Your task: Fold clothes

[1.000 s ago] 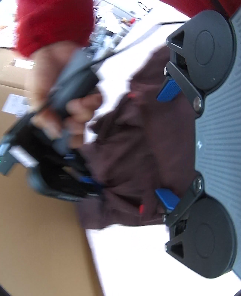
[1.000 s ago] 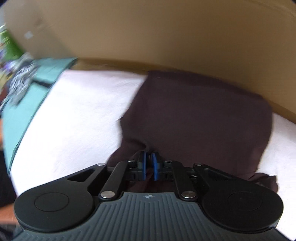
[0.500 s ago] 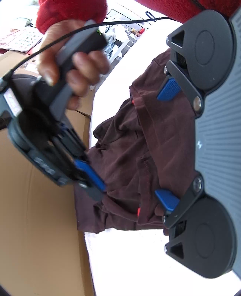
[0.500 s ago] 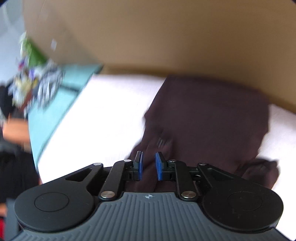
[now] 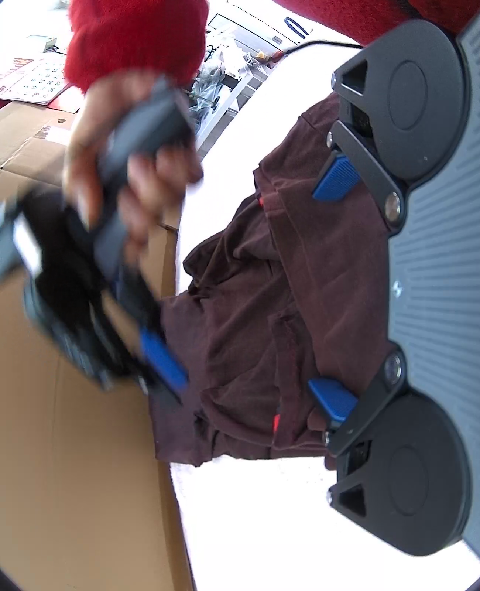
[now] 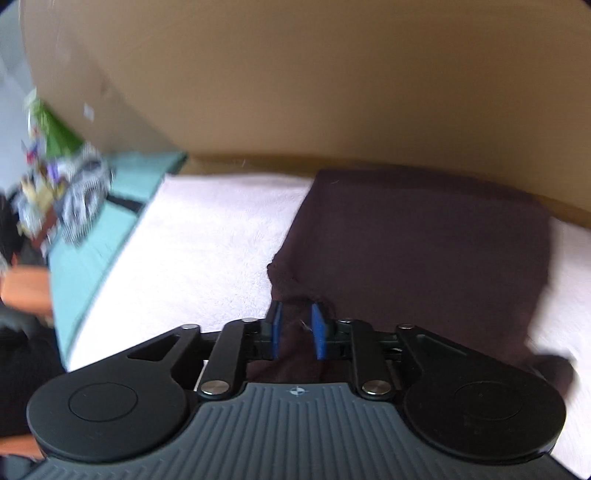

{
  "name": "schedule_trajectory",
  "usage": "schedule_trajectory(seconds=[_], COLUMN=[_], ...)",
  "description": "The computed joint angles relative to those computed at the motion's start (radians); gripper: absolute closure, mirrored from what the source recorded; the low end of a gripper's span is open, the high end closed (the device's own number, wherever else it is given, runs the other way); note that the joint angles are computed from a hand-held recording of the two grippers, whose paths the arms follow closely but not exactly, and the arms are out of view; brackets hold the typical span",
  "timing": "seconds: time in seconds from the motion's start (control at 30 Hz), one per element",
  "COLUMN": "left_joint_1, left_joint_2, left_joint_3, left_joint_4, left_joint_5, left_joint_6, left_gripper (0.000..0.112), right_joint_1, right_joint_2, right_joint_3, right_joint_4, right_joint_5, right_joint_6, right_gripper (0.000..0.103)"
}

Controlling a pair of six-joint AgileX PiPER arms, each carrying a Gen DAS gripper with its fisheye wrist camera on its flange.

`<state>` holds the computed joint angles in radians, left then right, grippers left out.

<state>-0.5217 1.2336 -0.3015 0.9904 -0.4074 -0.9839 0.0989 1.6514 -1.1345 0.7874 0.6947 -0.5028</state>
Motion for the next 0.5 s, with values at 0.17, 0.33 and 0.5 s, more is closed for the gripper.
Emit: schedule_trajectory(seconds=[0.17, 0.33, 0.5], left_joint_1=[-0.033, -0.093, -0.164], left_joint_2=[0.0, -0.002, -0.005], left_joint_3=[-0.004, -0.01, -0.02], left_joint_4=[-0.052, -0.17, -0.368], left_joint_5=[0.032, 0.094, 0.165], left_joint_6=[0.04, 0.141, 0.318], left_gripper=[0.01, 0.01, 0.01], right_joint_1=[-0.142, -0.249, -0.185], right_joint_2=[-0.248, -0.332, -0.208], right_joint_3=[0.234, 0.359, 0.382], right_joint_4=[-0.013, -0.069, 0.1], right_joint_5=[0.028, -0.008, -0.174], right_joint_6=[-0.078, -0.101, -0.238], right_gripper=[0.071, 0.076, 0.078])
